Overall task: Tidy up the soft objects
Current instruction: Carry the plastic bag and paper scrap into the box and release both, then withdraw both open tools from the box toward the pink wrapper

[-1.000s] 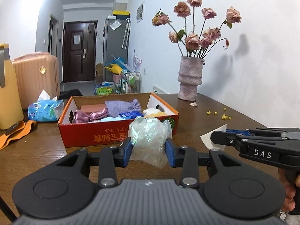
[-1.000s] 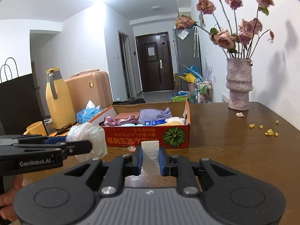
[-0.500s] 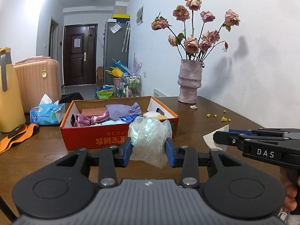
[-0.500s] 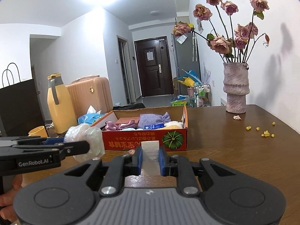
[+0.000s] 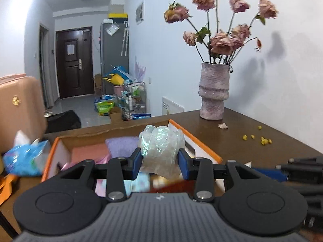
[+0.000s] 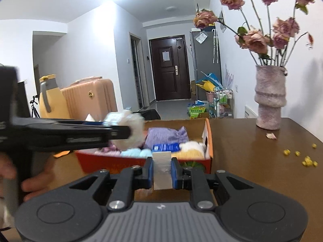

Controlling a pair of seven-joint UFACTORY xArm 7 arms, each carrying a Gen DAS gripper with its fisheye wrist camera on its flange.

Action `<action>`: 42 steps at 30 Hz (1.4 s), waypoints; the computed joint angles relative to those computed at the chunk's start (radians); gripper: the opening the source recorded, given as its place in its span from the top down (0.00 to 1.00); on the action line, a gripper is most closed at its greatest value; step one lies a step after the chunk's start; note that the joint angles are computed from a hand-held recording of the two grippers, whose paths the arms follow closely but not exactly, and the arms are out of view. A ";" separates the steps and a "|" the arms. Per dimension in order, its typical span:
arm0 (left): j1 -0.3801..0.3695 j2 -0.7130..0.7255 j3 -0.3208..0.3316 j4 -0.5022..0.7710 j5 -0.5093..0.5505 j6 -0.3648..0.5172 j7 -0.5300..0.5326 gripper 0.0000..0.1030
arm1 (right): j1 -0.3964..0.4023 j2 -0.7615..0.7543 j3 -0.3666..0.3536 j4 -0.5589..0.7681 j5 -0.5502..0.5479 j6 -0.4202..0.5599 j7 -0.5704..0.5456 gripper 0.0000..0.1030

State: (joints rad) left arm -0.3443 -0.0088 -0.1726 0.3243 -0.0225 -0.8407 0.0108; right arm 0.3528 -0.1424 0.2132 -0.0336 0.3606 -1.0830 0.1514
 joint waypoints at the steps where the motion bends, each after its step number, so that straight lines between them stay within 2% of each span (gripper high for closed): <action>1: 0.011 0.042 0.011 0.056 0.035 0.010 -0.005 0.62 | -0.028 0.034 -0.035 0.039 -0.063 0.009 0.001 0.83; 4: 0.050 0.170 0.031 0.236 0.139 0.066 -0.044 0.62 | -0.108 0.155 -0.114 0.176 -0.249 0.041 0.026 0.83; 6: 0.097 0.258 0.029 0.369 0.253 0.131 -0.117 0.62 | -0.146 0.239 -0.136 0.282 -0.326 0.088 0.048 0.83; 7: 0.115 0.291 0.022 0.417 0.291 0.152 -0.144 0.62 | -0.165 0.272 -0.141 0.327 -0.363 0.120 0.072 0.83; 10: 0.192 0.399 -0.030 0.594 0.433 0.297 -0.261 0.62 | -0.237 0.358 -0.148 0.456 -0.506 0.211 0.192 0.83; 12: 0.234 0.449 -0.068 0.662 0.497 0.351 -0.296 0.60 | -0.251 0.395 -0.143 0.505 -0.523 0.236 0.210 0.82; 14: 0.243 0.486 -0.081 0.702 0.515 0.369 -0.288 0.46 | -0.239 0.413 -0.141 0.525 -0.494 0.247 0.180 0.80; 15: 0.246 0.492 -0.085 0.704 0.513 0.366 -0.286 0.33 | -0.229 0.420 -0.141 0.531 -0.462 0.243 0.163 0.73; 16: 0.258 0.499 -0.092 0.705 0.517 0.356 -0.291 0.25 | -0.225 0.420 -0.140 0.533 -0.452 0.249 0.151 0.68; 17: 0.269 0.502 -0.098 0.702 0.520 0.346 -0.298 0.24 | -0.222 0.417 -0.140 0.533 -0.442 0.252 0.142 0.62; 19: 0.295 0.500 -0.113 0.700 0.548 0.342 -0.320 0.24 | -0.209 0.414 -0.137 0.526 -0.406 0.230 0.127 0.61; 23: 0.255 0.437 -0.057 0.639 0.485 0.310 -0.287 0.24 | -0.205 0.389 -0.141 0.507 -0.367 0.217 0.109 0.60; 27: 0.242 0.320 -0.008 0.525 0.439 0.290 -0.263 0.18 | -0.217 0.322 -0.147 0.448 -0.357 0.199 0.113 0.60; 29: 0.184 0.234 0.050 0.431 0.317 0.274 -0.168 0.16 | -0.219 0.257 -0.150 0.420 -0.341 0.232 0.105 0.58; 32: 0.134 0.113 0.084 0.304 0.137 0.255 -0.045 0.09 | -0.211 0.126 -0.145 0.364 -0.307 0.304 0.034 0.52; 33: 0.120 0.071 0.086 0.256 0.069 0.236 -0.001 0.09 | -0.202 0.087 -0.132 0.344 -0.266 0.314 -0.015 0.50; 35: 0.101 -0.002 0.069 0.175 -0.077 0.203 0.102 0.08 | -0.181 0.010 -0.079 0.303 -0.117 0.323 -0.153 0.41; 36: 0.089 -0.033 0.047 0.140 -0.175 0.177 0.167 0.06 | -0.175 -0.024 -0.057 0.287 -0.062 0.330 -0.202 0.40; 38: 0.081 -0.103 0.014 0.064 -0.285 0.119 0.222 0.04 | -0.164 -0.107 -0.002 0.240 0.050 0.335 -0.277 0.39; 40: 0.079 -0.186 -0.001 -0.009 -0.313 0.102 0.213 0.02 | -0.159 -0.186 0.041 0.205 0.131 0.362 -0.307 0.37; 42: 0.085 -0.264 -0.025 -0.060 -0.338 0.121 0.212 0.02 | -0.157 -0.268 0.075 0.168 0.176 0.393 -0.307 0.37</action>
